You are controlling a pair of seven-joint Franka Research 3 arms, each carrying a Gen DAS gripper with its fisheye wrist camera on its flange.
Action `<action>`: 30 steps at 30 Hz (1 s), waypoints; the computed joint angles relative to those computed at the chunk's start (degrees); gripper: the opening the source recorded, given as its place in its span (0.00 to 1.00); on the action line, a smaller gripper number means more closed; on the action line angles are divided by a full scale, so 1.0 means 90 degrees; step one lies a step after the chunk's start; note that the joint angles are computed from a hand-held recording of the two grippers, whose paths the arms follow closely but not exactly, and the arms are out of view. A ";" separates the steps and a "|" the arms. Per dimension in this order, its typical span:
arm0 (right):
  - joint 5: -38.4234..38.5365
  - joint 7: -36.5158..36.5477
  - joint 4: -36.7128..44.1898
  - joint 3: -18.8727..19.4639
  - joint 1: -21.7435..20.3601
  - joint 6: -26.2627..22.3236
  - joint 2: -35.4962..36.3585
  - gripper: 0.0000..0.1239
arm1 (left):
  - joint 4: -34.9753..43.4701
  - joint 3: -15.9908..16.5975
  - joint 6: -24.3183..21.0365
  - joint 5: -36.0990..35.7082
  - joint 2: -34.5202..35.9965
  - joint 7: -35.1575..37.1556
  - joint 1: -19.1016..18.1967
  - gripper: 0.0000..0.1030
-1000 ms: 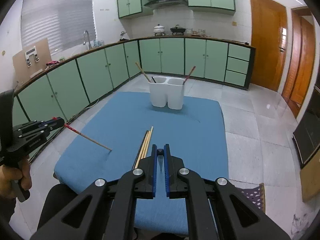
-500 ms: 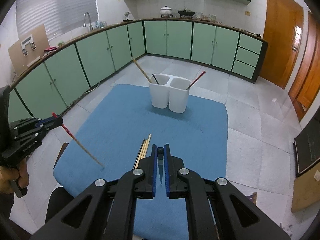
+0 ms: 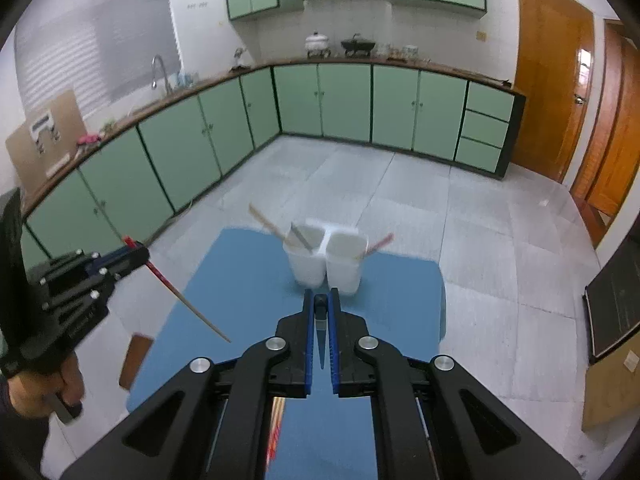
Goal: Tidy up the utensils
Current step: 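Carry both chopsticks to the white holder and lower them into its compartments, then open both tools to release the chopsticks upright in the holder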
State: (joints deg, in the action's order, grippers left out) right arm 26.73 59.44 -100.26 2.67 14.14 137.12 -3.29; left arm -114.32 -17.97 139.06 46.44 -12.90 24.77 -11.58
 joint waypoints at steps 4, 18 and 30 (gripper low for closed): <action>-0.0228 0.0401 0.0931 0.0073 0.0044 0.0102 0.0605 0.05 | 0.1043 -0.0029 -0.0260 0.0535 0.0692 -0.0135 0.0057 0.05; -0.1043 0.1543 0.4416 0.0138 0.0211 0.0150 0.3525 0.05 | 0.3533 0.1063 -0.0089 0.1257 0.2989 -0.0791 -0.0508 0.05; -0.1068 0.1639 0.5937 0.0304 0.0019 -0.0542 0.5129 0.07 | 0.3166 0.1561 0.0509 0.0736 0.3505 -0.0658 -0.0546 0.12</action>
